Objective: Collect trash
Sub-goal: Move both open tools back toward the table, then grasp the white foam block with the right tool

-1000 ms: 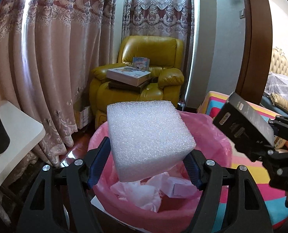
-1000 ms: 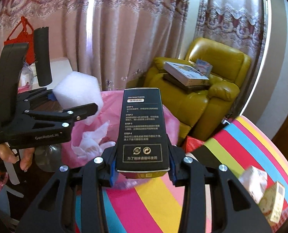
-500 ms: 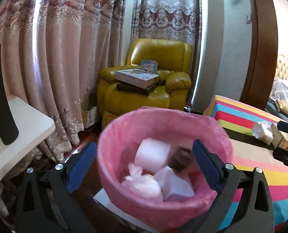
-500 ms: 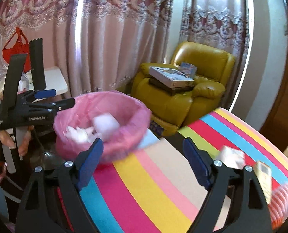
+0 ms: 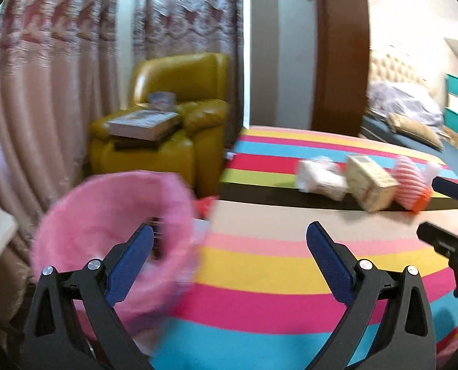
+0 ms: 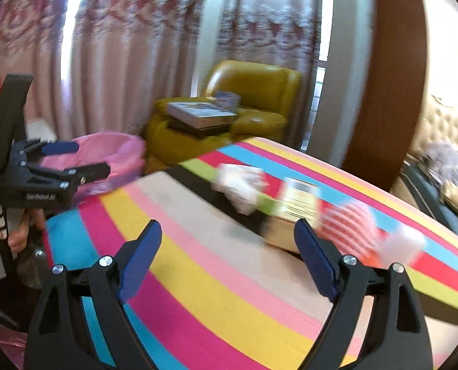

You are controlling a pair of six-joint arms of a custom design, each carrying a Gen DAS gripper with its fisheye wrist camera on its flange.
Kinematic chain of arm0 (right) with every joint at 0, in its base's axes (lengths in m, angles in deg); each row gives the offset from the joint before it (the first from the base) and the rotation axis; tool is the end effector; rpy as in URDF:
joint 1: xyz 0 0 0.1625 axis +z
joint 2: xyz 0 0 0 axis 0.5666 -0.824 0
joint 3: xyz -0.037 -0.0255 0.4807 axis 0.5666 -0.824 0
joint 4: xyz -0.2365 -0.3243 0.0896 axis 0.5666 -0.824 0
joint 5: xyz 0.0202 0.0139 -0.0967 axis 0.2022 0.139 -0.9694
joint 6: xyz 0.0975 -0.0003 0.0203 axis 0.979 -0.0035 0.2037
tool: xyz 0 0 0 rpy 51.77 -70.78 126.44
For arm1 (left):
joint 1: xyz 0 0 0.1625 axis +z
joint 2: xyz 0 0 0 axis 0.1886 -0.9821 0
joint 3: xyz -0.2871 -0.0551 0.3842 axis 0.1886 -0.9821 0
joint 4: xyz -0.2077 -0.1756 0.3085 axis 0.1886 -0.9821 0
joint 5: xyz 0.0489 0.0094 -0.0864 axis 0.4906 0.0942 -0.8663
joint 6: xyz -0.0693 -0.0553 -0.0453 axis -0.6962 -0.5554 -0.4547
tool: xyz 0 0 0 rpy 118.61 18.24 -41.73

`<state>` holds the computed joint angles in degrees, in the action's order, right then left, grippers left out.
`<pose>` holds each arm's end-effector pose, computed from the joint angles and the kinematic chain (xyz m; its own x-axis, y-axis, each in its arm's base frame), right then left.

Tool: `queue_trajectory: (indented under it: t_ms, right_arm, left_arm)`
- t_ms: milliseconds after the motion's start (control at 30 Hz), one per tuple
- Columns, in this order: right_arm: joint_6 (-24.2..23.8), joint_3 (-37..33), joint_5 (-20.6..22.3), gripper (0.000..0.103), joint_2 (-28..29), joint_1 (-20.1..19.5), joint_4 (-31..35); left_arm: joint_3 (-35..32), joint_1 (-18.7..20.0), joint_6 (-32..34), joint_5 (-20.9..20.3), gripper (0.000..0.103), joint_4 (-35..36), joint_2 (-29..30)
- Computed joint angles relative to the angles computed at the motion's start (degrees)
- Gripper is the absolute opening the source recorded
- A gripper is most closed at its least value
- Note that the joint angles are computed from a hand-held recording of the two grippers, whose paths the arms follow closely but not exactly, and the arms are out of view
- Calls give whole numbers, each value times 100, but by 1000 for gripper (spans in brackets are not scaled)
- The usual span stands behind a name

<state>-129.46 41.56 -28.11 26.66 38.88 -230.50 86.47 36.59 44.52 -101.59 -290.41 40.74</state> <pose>-0.0389 -0.6317 0.2858 -0.5813 -0.3582 0.7306 -0.8007 0.4116 -0.4352 -0.3073 -0.6510 -0.0869 -0.7046 0.0881 -0.7041 0.6318 0.5296 -0.5660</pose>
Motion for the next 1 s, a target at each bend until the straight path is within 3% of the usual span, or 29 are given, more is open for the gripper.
queue_trajectory:
  t_ms: [67,400,633,867,1000]
  right_arm:
    - [148,-40,-26,85,-62,-127,-146]
    - [1324,-672,-297,85,-228,-753,-140]
    - [1561,-1272,-571,85,52,-704,10]
    - [1859,-1976,-1184,84,496,-510,206]
    - [1660,-2111,-1426,84,649,-420,115]
  left_arm:
    - [-241,-30,-149,-166,94,421,133]
    - [-1632,-154,-76,-705,94,1176,1005]
    - [-2299,-191,114,-521,94,1457,1377]
    - [-2411,-231,160,-199,93,1471,1468]
    - [-2339,-222,47,-167,93,1534,1413]
